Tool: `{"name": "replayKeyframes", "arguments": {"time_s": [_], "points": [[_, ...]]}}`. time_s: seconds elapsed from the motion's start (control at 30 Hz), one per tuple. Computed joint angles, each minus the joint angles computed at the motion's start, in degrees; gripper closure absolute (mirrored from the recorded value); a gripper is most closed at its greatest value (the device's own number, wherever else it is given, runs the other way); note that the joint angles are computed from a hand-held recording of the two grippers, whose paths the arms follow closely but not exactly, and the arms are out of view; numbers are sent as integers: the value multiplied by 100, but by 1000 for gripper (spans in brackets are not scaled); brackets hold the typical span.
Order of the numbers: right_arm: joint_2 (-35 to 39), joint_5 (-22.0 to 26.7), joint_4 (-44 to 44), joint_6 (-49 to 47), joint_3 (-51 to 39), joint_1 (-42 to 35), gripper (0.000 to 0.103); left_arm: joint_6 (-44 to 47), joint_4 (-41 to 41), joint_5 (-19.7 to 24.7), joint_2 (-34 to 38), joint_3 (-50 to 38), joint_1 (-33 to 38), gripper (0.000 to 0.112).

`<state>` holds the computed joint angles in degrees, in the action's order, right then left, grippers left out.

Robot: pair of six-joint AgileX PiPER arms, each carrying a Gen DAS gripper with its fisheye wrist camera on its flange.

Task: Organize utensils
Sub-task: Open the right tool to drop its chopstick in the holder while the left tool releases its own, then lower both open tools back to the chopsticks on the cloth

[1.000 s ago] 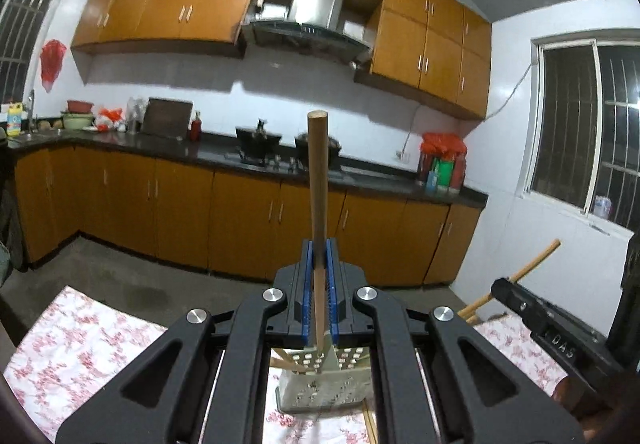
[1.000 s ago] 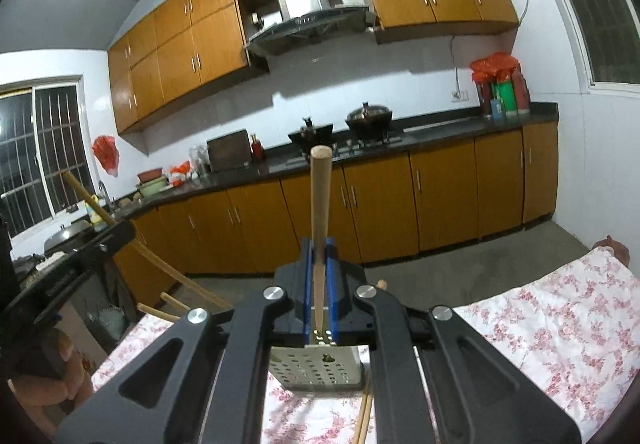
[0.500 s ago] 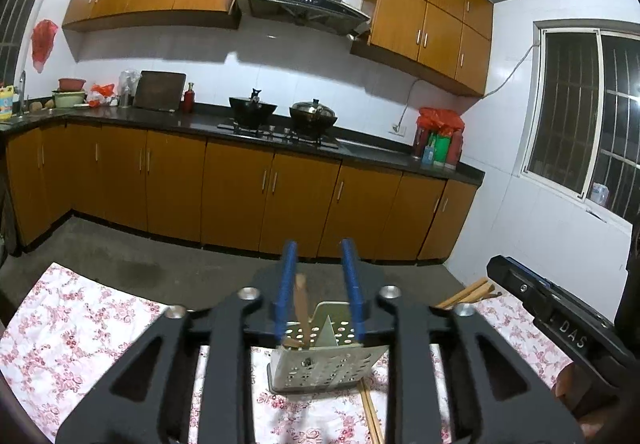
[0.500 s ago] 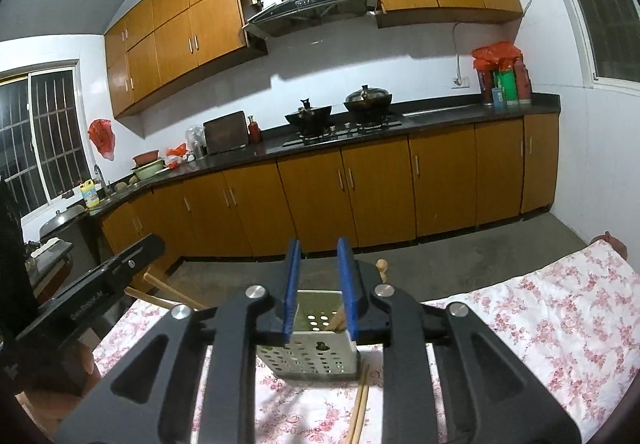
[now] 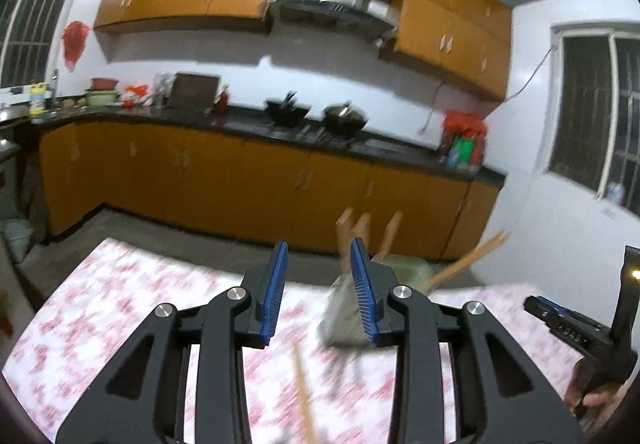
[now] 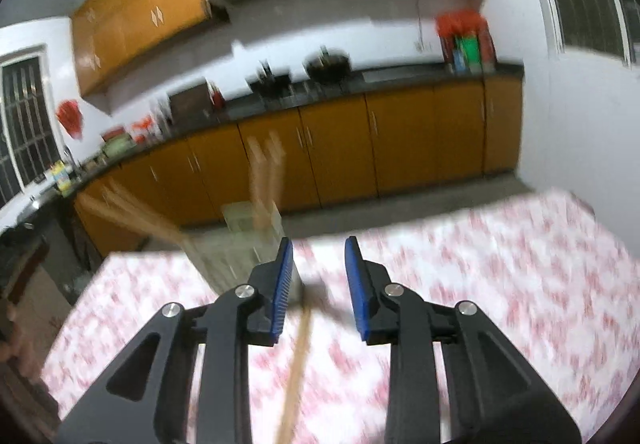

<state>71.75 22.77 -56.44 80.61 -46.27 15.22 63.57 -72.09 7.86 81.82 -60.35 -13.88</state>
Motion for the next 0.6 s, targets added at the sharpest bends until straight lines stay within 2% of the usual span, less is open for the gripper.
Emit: {"name": "replayKeyframes", "arguments": {"time_s": [0.13, 0.27, 0.33, 0.5, 0.6], "points": [[553, -526, 1257, -906, 404, -193, 77, -997, 1185, 46, 224, 511, 169, 79], [1109, -861, 1226, -635, 650, 176, 83, -1608, 1923, 153, 568, 743, 215, 79], [1335, -1001, 1114, -423, 687, 364, 84, -1505, 1867, 223, 741, 865, 244, 79], [1617, -1110, 535, 308, 726, 705, 87, -501, 942, 221, 938, 1223, 221, 79], [1662, -1098, 514, 343, 720, 809, 88, -655, 1048, 203, 995, 1297, 83, 79]]}}
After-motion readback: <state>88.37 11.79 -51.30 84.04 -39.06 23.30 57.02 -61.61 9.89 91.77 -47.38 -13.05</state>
